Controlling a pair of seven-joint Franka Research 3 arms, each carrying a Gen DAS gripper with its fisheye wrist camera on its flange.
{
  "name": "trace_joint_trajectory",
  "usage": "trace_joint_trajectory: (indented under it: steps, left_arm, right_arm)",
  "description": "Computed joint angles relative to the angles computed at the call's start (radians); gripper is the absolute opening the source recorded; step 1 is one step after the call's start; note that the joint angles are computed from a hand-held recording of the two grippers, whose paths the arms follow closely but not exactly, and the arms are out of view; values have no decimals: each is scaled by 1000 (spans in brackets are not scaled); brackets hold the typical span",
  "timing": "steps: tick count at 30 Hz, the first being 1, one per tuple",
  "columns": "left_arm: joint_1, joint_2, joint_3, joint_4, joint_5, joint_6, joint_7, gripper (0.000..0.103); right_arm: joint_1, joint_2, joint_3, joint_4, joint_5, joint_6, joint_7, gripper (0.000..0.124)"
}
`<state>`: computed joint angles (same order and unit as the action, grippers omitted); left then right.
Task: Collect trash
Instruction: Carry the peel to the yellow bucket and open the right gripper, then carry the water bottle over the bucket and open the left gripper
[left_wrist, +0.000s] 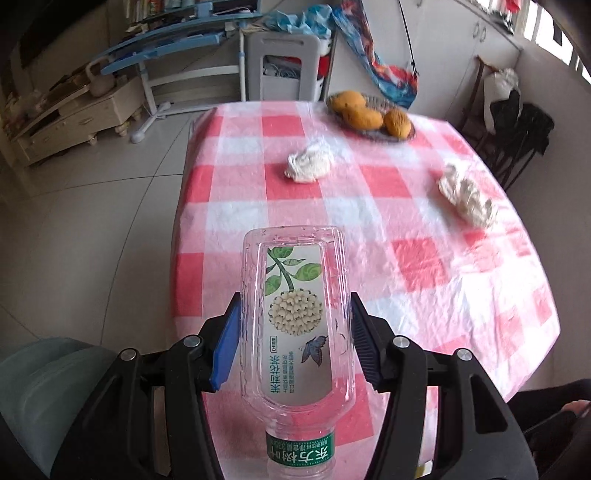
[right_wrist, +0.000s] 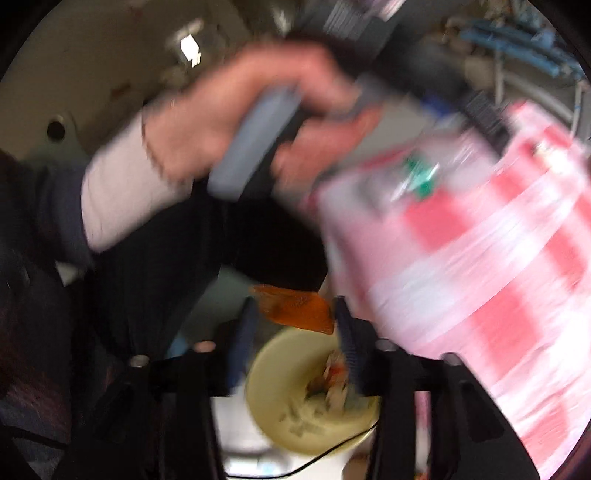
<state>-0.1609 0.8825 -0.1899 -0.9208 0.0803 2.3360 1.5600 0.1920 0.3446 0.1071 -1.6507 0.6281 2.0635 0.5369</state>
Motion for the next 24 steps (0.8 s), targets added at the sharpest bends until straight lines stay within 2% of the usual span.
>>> trace_joint_trajectory:
  steps: [2,5,10,13,16,21,24]
  left_arm:
    - [-17,28,9,46,22,-54,26,53]
    - [-44,5,39,-3,75,-18,22,53]
    - [-28,-46,35,-95,87,34,0,52]
    - [13,-75,-3,-141,37,40,10,52]
    - [86,-127,-70,-237,-81,52,29,52]
    - [148,-281,-128,-510,-200,154,106,52]
    - [179,-386,-159,-676,-285,195,160,52]
  right_arm:
    - [8,-2,-3,-7,-19,5,15,66]
    - [0,-32,-7,-46,15,71,28,68]
    - [-12,-118,-23,-168,109,316,84,77]
    - [-18,-145,-29,-209,160,466,119,79]
    - [-24,-156,-28,-230,206,592,139,80]
    - [-36,-130,-13,-217,242,713,148,80]
    - [-41,-131,-2,-226,249,744,141,80]
